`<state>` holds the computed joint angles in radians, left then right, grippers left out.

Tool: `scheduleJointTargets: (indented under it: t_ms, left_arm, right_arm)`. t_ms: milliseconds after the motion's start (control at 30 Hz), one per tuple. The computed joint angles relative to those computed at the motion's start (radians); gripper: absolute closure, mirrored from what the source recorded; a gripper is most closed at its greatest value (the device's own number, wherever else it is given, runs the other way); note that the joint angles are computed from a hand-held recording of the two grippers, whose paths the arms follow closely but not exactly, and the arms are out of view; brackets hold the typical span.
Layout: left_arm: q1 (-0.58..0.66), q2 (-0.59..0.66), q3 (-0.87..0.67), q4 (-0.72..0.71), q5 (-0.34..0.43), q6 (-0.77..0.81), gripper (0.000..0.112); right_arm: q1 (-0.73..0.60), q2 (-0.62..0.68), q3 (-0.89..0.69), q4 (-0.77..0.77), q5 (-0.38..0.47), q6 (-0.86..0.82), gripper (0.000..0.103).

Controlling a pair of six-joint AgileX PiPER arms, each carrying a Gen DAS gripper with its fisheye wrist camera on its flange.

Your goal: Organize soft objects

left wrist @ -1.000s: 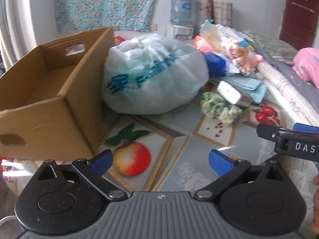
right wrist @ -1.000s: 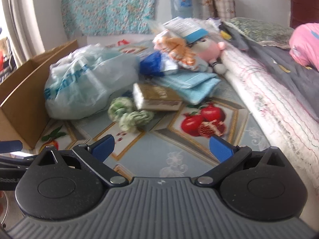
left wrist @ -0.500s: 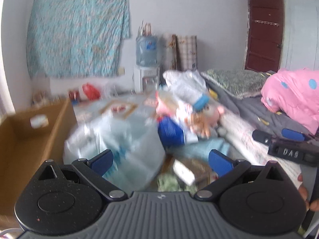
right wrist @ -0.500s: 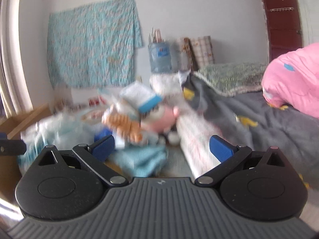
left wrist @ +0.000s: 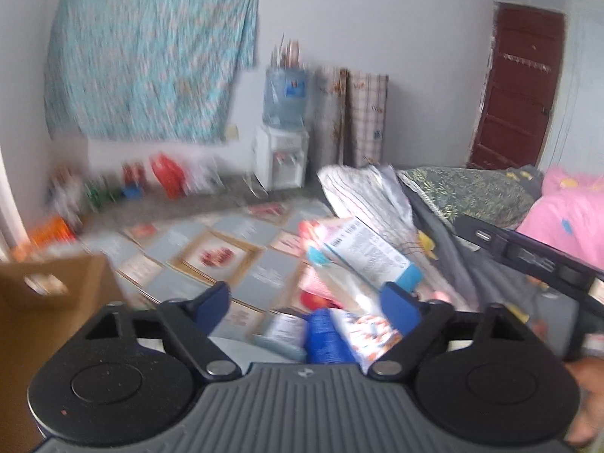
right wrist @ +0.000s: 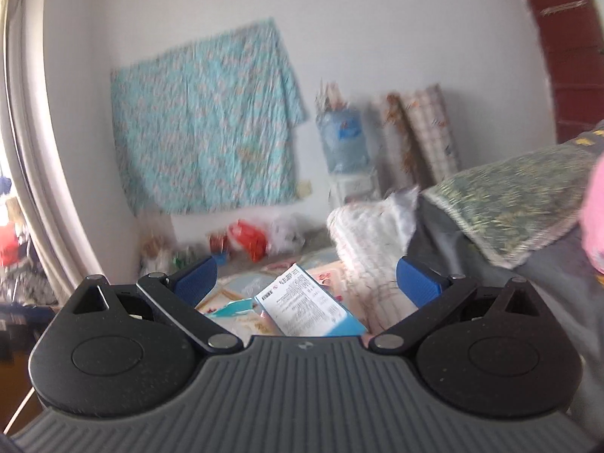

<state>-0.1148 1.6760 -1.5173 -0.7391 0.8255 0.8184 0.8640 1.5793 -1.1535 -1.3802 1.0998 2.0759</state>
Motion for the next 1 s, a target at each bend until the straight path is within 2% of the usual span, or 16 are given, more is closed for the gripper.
scheduleJointTargets:
  t_ms: [67, 100, 133, 167, 200, 333, 467, 600, 700, 767, 867, 1000]
  left_arm:
    - [-0.013, 0.101, -0.094, -0.002, 0.067, -0.074, 0.039]
    - [-0.026, 0.156, -0.147, 0.007, 0.097, -0.126, 0.047]
    - [-0.035, 0.198, -0.189, 0.014, 0.118, -0.164, 0.049]
    - [-0.044, 0.239, -0.228, 0.018, 0.138, -0.193, 0.051]
    - [-0.050, 0.280, -0.273, 0.020, 0.163, -0.219, 0.052]
    - [-0.065, 0.376, -0.387, 0.019, 0.227, -0.262, 0.052]
    - [-0.102, 0.444, -0.483, 0.053, 0.262, -0.336, 0.052]
    - [-0.145, 0.495, -0.547, 0.111, 0.256, -0.397, 0.052]
    - [-0.172, 0.534, -0.593, 0.158, 0.251, -0.446, 0.052]
    - [-0.186, 0.567, -0.640, 0.187, 0.262, -0.482, 0.053]
    - [-0.202, 0.579, -0.647, 0.214, 0.233, -0.520, 0.056]
    - [-0.219, 0.578, -0.633, 0.235, 0.195, -0.539, 0.074]
  right_arm:
    - [-0.155, 0.032, -0.095, 0.109, -0.190, -0.177, 0.002]
    - [-0.227, 0.054, -0.141, 0.195, -0.285, -0.275, 0.002]
    - [-0.288, 0.074, -0.182, 0.291, -0.367, -0.375, 0.003]
    - [-0.344, 0.096, -0.216, 0.391, -0.433, -0.475, 0.004]
    - [-0.384, 0.122, -0.251, 0.484, -0.463, -0.575, 0.004]
    - [-0.501, 0.198, -0.333, 0.802, -0.545, -0.959, 0.006]
    - [-0.616, 0.245, -0.324, 1.193, -0.640, -1.302, 0.014]
    - [-0.687, 0.299, -0.332, 1.534, -0.645, -1.621, 0.024]
    - [-0.710, 0.317, -0.318, 1.700, -0.654, -1.790, 0.031]
    - [-0.723, 0.314, -0.291, 1.817, -0.673, -1.906, 0.041]
    - [-0.731, 0.282, -0.246, 1.918, -0.687, -2.003, 0.053]
    - [-0.728, 0.231, -0.193, 1.958, -0.709, -2.052, 0.063]
